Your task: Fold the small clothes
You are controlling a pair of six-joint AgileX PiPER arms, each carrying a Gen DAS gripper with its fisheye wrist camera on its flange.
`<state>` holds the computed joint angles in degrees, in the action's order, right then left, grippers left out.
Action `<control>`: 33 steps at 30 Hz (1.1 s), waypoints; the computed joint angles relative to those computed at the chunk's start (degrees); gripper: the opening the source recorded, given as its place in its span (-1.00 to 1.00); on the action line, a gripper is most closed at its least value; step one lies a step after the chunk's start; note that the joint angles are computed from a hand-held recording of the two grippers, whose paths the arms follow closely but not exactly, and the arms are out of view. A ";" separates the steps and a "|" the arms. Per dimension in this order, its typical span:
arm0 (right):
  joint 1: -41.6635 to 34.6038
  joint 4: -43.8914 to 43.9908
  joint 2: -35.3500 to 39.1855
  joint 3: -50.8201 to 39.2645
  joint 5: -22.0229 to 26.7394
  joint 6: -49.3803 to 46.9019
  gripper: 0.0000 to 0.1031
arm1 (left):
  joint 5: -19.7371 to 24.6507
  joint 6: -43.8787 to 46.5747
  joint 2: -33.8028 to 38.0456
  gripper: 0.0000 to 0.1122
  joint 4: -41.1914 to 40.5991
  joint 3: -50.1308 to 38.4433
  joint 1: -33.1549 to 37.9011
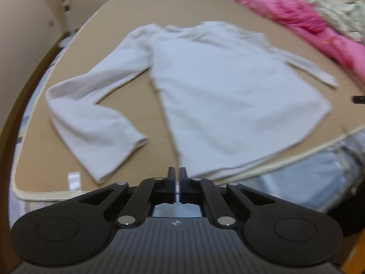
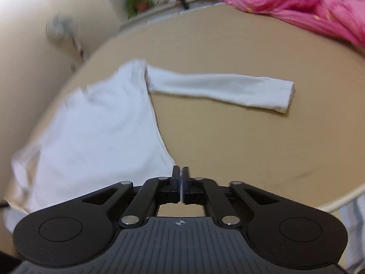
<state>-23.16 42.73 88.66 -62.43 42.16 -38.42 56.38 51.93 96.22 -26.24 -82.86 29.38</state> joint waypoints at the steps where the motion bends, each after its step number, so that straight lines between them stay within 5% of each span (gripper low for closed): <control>1: 1.73 -1.66 0.54 -0.58 -0.93 1.54 -0.76 | -0.29 -2.79 1.21 -0.49 0.58 -1.48 -0.33; 2: 3.01 -1.97 1.44 -1.18 -1.34 2.06 -0.64 | -0.15 -6.16 2.62 -0.17 0.66 -3.43 -0.63; 4: 5.90 -2.65 4.03 -3.22 -2.59 3.95 -0.23 | 1.05 -13.48 5.52 -0.04 0.91 -7.74 -1.59; 9: 14.90 -16.57 13.37 -12.39 -6.05 18.92 -0.20 | 6.87 -28.92 13.85 -0.04 6.97 -18.70 -6.70; 15: 19.82 -29.47 22.49 -21.52 -2.38 33.51 -0.19 | 10.60 -36.80 21.12 -0.08 15.03 -25.66 -11.03; 17: 21.01 -31.84 23.75 -22.58 -2.59 34.63 -0.24 | 7.92 -35.82 20.31 -0.23 17.50 -23.30 -12.53; 18: 21.39 -32.42 23.47 -21.98 -3.38 34.13 -0.48 | 6.58 -34.27 19.38 -0.36 17.91 -21.70 -13.11; 19: 21.49 -32.09 23.20 -21.80 -3.52 33.33 -0.89 | 5.56 -32.65 18.54 -0.68 17.89 -20.15 -13.52; 20: 21.07 -30.31 22.60 -21.27 -3.37 31.56 -0.89 | 4.88 -31.55 17.63 -0.90 17.71 -18.74 -13.79; 23: 19.13 -25.42 19.29 -18.57 -4.35 28.25 -0.92 | 1.31 -29.44 13.24 -0.93 17.36 -13.71 -13.91; 27: 11.57 -6.14 9.73 -9.83 -4.92 10.90 -0.94 | -0.18 -20.66 5.24 -0.95 6.30 -7.50 -8.44; 33: -5.10 11.13 -4.50 2.05 6.88 -10.44 -0.95 | 6.31 -4.70 -4.36 -0.95 -5.64 1.13 2.50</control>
